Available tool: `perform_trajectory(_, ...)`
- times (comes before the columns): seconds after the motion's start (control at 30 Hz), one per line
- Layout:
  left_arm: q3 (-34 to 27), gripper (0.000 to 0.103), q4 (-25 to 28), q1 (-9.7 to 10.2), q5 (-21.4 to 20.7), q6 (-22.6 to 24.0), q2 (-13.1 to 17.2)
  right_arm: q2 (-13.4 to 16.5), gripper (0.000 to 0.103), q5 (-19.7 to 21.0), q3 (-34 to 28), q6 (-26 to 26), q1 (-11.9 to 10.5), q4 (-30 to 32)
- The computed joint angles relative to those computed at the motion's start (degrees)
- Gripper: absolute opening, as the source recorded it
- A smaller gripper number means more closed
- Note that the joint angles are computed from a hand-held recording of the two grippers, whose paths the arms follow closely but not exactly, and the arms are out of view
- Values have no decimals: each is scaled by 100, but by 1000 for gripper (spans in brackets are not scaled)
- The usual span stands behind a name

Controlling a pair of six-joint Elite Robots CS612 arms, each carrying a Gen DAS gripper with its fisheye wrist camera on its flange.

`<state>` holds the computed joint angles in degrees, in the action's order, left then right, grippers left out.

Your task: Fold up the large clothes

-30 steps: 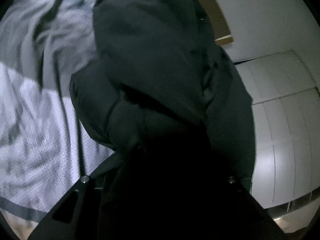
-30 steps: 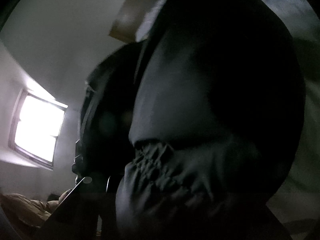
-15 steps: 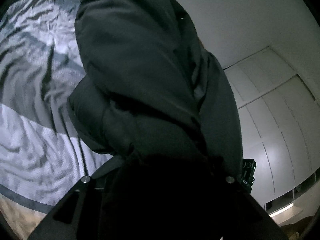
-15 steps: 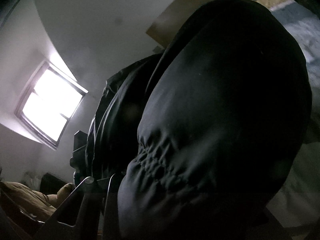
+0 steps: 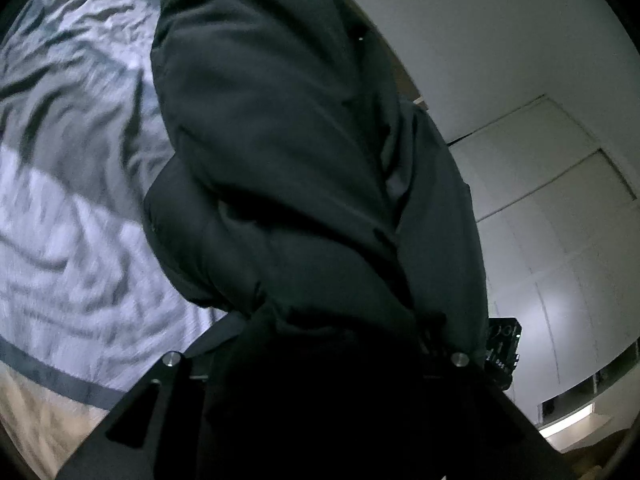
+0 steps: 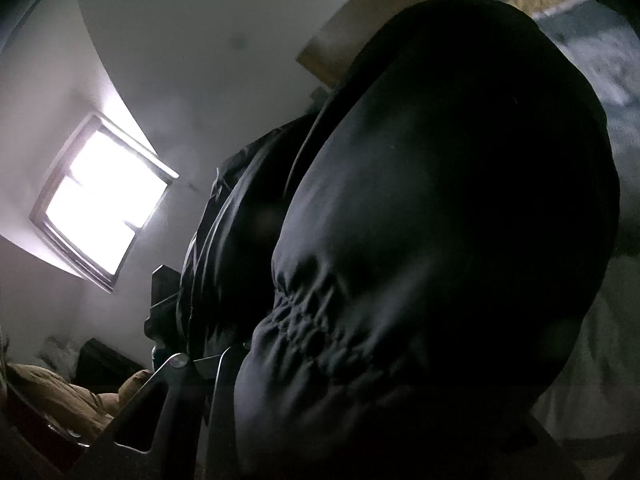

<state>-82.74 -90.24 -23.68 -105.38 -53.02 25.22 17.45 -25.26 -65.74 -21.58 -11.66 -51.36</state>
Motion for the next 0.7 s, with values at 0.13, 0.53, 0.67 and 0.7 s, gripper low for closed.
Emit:
perform_trajectory(0.13, -365, 23, -14, -21, 85, -110, 396, 388, 26, -95, -449, 155, -61, 83)
perform_trajectory(0.53, -984, 42, 113, 106, 271, 133, 922, 976, 54, -186, -1148, 430, -277, -370)
perform_trajectory(0.67, -1284, 46, 159, 116, 486, -16, 1084, 1102, 74, -471, -1390, 1043, -199, -884)
perform_trajectory(0.7, -1395, 46, 178, 122, 564, -64, 1109, 1133, 75, -499, -1452, 1193, -184, -969)
